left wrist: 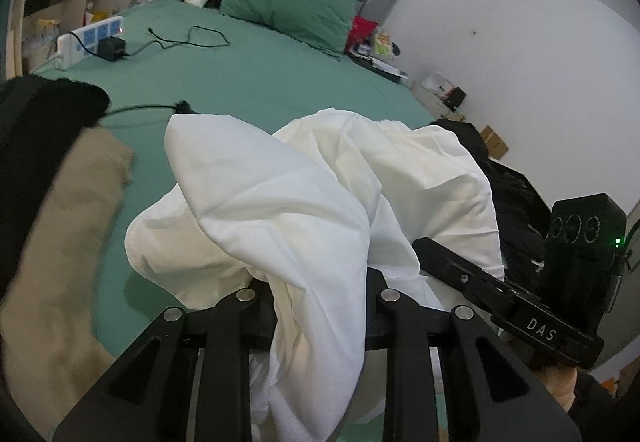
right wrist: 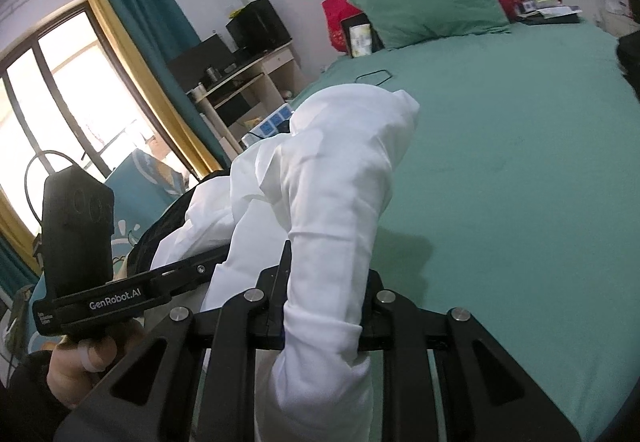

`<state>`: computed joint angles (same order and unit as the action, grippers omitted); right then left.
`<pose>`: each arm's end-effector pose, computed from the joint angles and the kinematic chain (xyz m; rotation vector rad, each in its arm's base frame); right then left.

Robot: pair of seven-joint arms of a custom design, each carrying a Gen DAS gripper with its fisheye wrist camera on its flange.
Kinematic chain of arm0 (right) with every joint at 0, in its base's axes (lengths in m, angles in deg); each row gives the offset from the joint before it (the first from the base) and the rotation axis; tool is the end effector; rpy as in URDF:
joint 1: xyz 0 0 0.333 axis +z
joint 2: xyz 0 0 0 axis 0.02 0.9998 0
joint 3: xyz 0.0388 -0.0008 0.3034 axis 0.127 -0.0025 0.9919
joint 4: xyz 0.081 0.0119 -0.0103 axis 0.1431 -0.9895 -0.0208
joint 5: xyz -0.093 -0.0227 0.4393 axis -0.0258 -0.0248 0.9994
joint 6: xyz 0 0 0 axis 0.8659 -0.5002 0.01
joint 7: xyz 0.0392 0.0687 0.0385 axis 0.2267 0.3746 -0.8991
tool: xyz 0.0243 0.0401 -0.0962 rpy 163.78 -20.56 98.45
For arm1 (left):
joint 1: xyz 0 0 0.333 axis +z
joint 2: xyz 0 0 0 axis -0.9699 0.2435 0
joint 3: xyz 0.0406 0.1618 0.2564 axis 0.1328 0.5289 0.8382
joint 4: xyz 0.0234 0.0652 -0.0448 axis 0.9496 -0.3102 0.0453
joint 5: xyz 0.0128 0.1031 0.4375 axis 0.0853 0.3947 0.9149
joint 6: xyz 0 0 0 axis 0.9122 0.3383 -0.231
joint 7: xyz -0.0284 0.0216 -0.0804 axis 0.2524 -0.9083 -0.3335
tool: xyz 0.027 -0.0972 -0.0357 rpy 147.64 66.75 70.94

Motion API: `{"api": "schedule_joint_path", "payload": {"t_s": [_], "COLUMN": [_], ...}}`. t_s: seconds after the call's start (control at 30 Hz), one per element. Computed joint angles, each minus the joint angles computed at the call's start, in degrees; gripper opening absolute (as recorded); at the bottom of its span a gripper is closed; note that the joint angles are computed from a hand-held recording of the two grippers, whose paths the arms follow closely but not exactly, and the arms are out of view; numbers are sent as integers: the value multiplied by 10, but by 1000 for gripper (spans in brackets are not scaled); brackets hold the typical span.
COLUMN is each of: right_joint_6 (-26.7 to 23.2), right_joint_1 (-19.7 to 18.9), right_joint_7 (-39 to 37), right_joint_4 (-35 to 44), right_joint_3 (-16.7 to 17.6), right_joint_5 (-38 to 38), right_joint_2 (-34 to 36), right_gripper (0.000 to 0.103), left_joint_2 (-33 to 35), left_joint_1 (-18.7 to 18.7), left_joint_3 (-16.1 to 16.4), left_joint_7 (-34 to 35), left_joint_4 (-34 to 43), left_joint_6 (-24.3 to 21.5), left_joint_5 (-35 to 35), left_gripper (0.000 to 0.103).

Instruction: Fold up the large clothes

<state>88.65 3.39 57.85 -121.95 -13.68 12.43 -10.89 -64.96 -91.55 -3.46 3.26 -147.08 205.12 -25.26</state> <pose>0.6149 0.0364 0.5065 -1.9057 0.8872 0.1605 0.4461 -0.2172 0.5862 -2.1479 1.4102 -1.1260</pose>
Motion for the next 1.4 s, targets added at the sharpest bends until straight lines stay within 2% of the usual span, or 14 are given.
{"api": "schedule_joint_path", "payload": {"t_s": [0.17, 0.27, 0.4, 0.53, 0.6, 0.67, 0.77, 0.9, 0.93, 1.13, 1.23, 1.4], "right_joint_6": [-3, -11, -22, -10, 13, 19, 33, 48, 50, 78, 88, 109], "right_joint_1": [12, 14, 16, 21, 23, 19, 19, 24, 24, 28, 27, 26], "right_joint_7": [12, 31, 64, 100, 108, 108, 97, 103, 107, 106, 104, 92], "right_joint_4": [26, 36, 59, 75, 69, 66, 59, 54, 54, 46, 42, 21], "right_joint_3": [14, 21, 31, 41, 44, 44, 46, 46, 45, 43, 39, 34], "right_joint_5": [5, 1, -25, -75, -98, -106, -120, -146, -153, -169, -179, -205], "right_joint_2": [32, 50, 87, 118, 122, 127, 120, 108, 104, 86, 78, 61], "right_gripper": [21, 21, 21, 21, 24, 35, 46, 51, 52, 59, 60, 61], "left_joint_2": [-12, -19, -18, -6, -11, -20, -17, -19, -23, -47, -55, -59], "left_joint_1": [10, 21, 28, 19, 23, 21, 30, 54, 56, 62, 53, 43], "left_joint_3": [19, 26, 35, 56, 59, 66, 52, 11, 6, -1, -2, 13], "left_joint_7": [28, 24, 16, 29, 21, 21, 32, 22, 18, -9, 0, 10], "left_joint_4": [-10, -27, -47, -59, -72, -84, -67, -31, -31, -34, -26, -29], "left_joint_6": [-16, -9, -10, -35, -37, -24, -59, -136, -143, -172, -194, -221], "left_joint_5": [-2, -7, -21, -61, -80, -94, -79, -28, -18, 11, 21, 3], "left_gripper": [27, 27, 27, 27, 27, 27, 27, 27, 27, 27, 27, 27]}}
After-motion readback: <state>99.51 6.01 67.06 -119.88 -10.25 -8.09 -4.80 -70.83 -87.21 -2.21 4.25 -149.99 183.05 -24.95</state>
